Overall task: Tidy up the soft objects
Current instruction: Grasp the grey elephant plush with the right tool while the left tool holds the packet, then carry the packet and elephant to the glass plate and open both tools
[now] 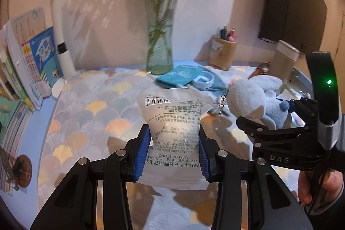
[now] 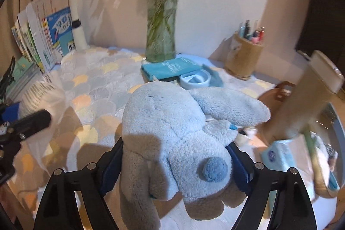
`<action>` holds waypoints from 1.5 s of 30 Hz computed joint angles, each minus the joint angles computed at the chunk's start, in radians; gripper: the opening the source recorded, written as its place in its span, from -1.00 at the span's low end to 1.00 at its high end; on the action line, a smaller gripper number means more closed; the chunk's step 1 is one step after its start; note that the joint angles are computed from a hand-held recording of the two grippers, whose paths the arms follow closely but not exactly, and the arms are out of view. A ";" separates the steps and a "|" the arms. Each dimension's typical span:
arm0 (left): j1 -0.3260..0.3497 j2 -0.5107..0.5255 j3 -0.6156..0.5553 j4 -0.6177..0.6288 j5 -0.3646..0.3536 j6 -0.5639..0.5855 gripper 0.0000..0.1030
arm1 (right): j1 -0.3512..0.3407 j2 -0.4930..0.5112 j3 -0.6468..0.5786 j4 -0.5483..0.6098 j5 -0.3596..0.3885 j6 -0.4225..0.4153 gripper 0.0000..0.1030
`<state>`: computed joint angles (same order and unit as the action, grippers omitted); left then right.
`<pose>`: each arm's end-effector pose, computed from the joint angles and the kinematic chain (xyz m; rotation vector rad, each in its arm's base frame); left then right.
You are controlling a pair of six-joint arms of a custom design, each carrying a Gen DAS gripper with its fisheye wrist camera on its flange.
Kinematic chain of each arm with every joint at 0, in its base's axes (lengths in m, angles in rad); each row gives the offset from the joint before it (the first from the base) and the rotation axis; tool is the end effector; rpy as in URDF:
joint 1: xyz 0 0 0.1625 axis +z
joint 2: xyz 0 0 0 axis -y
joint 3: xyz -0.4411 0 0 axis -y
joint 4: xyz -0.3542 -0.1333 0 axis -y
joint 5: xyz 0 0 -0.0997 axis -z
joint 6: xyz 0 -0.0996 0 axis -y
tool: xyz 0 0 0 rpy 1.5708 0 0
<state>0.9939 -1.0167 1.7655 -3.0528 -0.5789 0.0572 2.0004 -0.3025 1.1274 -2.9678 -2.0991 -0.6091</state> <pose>-0.1468 -0.6228 0.3227 0.2435 2.1603 -1.0857 0.4054 -0.6853 0.0154 1.0642 -2.2607 0.6693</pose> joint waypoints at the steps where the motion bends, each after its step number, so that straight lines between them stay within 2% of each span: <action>1: -0.008 0.005 -0.001 -0.004 -0.003 0.004 -0.26 | 0.001 -0.016 0.021 -0.017 -0.003 0.002 0.66; 9: -0.060 0.063 -0.052 0.007 -0.035 0.041 -0.26 | -0.004 -0.137 0.159 -0.128 -0.027 0.026 0.66; 15: -0.089 0.144 -0.142 0.054 -0.065 0.075 -0.26 | -0.033 -0.225 0.239 -0.198 -0.025 0.039 0.66; 21: -0.104 0.247 -0.277 0.133 -0.125 0.084 -0.26 | -0.082 -0.291 0.274 -0.248 -0.022 0.053 0.66; 26: -0.108 0.365 -0.466 0.252 -0.183 0.086 -0.26 | -0.149 -0.355 0.262 -0.254 -0.011 0.102 0.66; 31: -0.103 0.484 -0.667 0.364 -0.262 0.109 -0.26 | -0.223 -0.391 0.176 -0.168 -0.023 0.193 0.67; 35: -0.086 0.607 -0.888 0.538 -0.323 0.106 -0.25 | -0.270 -0.385 0.072 -0.044 -0.004 0.273 0.68; 38: -0.076 0.696 -1.046 0.627 -0.333 0.108 -0.25 | -0.297 -0.360 -0.035 0.106 0.037 0.349 0.68; 40: -0.075 0.738 -1.109 0.633 -0.317 0.131 -0.21 | -0.309 -0.341 -0.091 0.173 0.056 0.379 0.71; 41: -0.071 0.764 -1.154 0.642 -0.330 0.145 -0.13 | -0.313 -0.328 -0.124 0.203 0.066 0.385 0.71; 43: -0.063 0.800 -1.222 0.677 -0.358 0.157 0.22 | -0.319 -0.295 -0.196 0.270 0.087 0.403 0.75; 44: -0.063 0.820 -1.251 0.681 -0.350 0.163 0.42 | -0.325 -0.285 -0.224 0.308 0.097 0.412 0.75; 45: -0.064 0.826 -1.248 0.656 -0.341 0.176 0.42 | -0.328 -0.279 -0.237 0.327 0.101 0.421 0.75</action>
